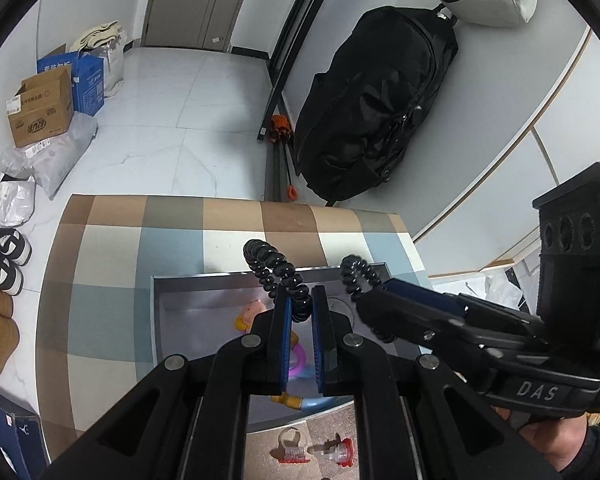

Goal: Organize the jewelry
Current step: 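Carry both bracelets over the white box and open both grippers to drop them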

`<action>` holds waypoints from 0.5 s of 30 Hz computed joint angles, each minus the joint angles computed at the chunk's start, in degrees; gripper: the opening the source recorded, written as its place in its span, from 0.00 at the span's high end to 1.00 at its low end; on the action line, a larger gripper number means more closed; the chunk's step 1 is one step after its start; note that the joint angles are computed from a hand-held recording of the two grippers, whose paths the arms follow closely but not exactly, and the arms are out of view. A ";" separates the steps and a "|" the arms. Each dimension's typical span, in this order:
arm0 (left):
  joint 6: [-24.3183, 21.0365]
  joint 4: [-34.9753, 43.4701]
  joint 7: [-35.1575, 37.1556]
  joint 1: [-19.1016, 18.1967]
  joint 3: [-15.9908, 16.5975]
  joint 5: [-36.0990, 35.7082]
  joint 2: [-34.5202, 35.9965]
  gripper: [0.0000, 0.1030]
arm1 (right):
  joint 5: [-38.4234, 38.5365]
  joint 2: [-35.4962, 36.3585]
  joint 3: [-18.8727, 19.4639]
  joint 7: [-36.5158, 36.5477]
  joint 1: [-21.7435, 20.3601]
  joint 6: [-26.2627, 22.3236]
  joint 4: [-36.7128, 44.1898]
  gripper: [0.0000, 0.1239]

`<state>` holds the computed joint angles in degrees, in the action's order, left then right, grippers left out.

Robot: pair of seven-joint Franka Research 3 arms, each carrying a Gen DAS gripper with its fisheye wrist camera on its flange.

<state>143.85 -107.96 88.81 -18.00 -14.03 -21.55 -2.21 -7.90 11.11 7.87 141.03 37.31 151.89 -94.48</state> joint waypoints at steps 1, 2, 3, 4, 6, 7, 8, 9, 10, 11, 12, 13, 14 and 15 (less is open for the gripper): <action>-0.18 0.06 0.14 -0.01 -0.02 0.07 0.14 0.95 | 0.67 0.15 0.11 -0.30 -0.21 -0.12 -0.06 0.65; -0.49 0.20 0.16 -0.01 -0.05 0.16 0.37 0.95 | 1.06 0.19 0.13 -0.35 -0.27 -0.29 -0.13 0.65; -0.71 0.33 0.14 0.01 -0.08 -0.04 0.62 0.95 | 1.26 0.21 0.09 -0.25 -0.30 -0.43 -0.23 0.65; -0.91 0.36 0.52 0.06 -0.05 -1.00 0.78 0.95 | 1.51 0.18 0.07 -0.13 -0.36 -0.48 -0.42 0.65; -1.33 0.71 0.88 0.17 -0.09 -2.31 1.14 0.95 | 1.78 0.09 -0.03 0.31 -0.44 -0.62 -0.69 0.65; -1.37 0.78 1.29 0.23 -0.12 -3.12 1.20 0.95 | 1.93 0.04 -0.04 0.45 -0.50 -0.64 -0.82 0.65; -1.36 0.97 1.56 0.29 -0.16 -3.55 1.34 0.95 | 2.13 -0.01 -0.04 0.63 -0.57 -0.61 -0.99 0.64; -1.23 0.95 2.55 0.35 -0.15 -5.02 1.25 0.95 | 2.45 -0.12 -0.01 0.78 -0.70 -0.21 -1.29 0.63; -1.08 0.86 3.34 0.39 -0.15 -6.32 1.15 0.95 | 2.45 -0.14 -0.04 1.04 -0.71 0.07 -1.44 0.63; -1.20 0.91 4.03 0.44 -0.11 -7.42 1.14 0.95 | 2.57 -0.21 -0.04 1.21 -0.77 0.46 -1.66 0.63; -1.57 1.02 4.72 0.51 -0.05 -8.49 1.19 0.95 | 2.95 -0.32 0.05 1.05 -0.90 1.04 -1.97 0.62; -1.97 1.11 4.79 0.60 -0.01 -9.19 1.17 0.95 | 3.04 -0.40 0.06 1.11 -0.94 1.57 -2.21 0.62; -2.61 1.30 4.33 0.72 0.05 -9.33 1.24 0.94 | 2.58 -0.59 -0.10 1.62 -0.81 1.96 -2.45 0.61; -3.03 1.56 3.75 0.78 0.02 -9.25 1.51 0.91 | 2.36 -0.73 -0.14 1.78 -0.79 2.21 -2.59 0.60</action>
<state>140.82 -106.41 92.56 -17.21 -14.01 -30.80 -0.70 -5.55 10.38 7.73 142.81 36.52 154.10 -97.07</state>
